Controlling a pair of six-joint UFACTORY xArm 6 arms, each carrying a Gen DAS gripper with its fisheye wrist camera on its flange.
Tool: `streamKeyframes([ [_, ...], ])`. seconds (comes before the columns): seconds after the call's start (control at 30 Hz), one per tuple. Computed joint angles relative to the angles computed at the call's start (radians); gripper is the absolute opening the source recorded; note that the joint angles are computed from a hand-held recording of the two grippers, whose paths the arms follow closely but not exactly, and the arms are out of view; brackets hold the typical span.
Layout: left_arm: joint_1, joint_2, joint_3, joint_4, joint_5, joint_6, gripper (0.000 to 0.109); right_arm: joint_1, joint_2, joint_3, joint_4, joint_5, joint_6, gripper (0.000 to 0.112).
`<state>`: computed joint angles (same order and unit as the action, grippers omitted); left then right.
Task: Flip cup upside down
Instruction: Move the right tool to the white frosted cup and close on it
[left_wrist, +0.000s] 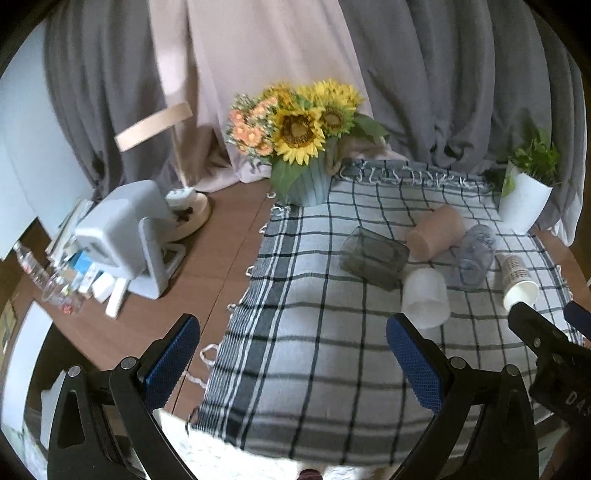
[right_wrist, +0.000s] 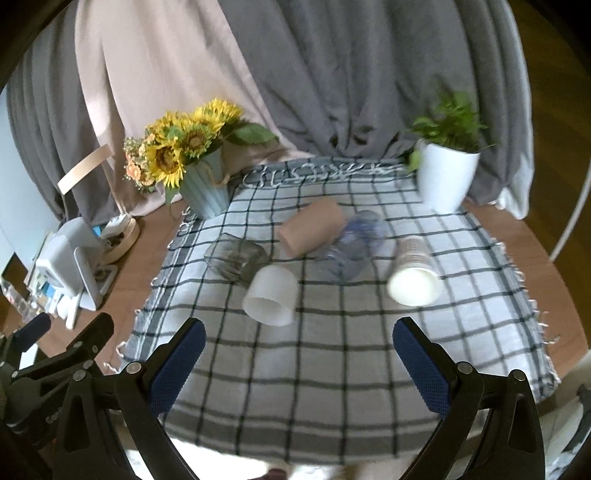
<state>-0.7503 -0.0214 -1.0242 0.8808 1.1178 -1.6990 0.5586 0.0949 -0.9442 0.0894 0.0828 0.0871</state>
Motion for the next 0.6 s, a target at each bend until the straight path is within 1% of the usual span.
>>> streamKeyframes([
  [0.1,0.078,0.007,0.021,-0.005,-0.097,0.069,0.103,0.015,0.099,-0.123,0.003,0.067,0.025,0.102],
  [0.23,0.17,0.038,0.027,-0.018,-0.211,0.149,0.103,0.021,0.225,-0.285,-0.075,0.157,0.121,0.101],
  [0.3,0.211,0.063,0.02,-0.039,-0.264,0.199,0.103,0.025,0.28,-0.357,-0.081,0.202,0.137,0.101],
  [0.33,0.231,0.075,0.016,-0.049,-0.29,0.224,0.103,0.026,0.319,-0.409,-0.094,0.239,0.158,0.101],
  [0.47,0.289,0.128,-0.006,-0.087,-0.361,0.314,0.103,0.03,0.422,-0.55,-0.073,0.346,0.172,0.099],
  [0.6,0.342,0.19,-0.031,-0.161,-0.431,0.404,0.103,0.029,0.51,-0.668,-0.04,0.438,0.167,0.094],
])
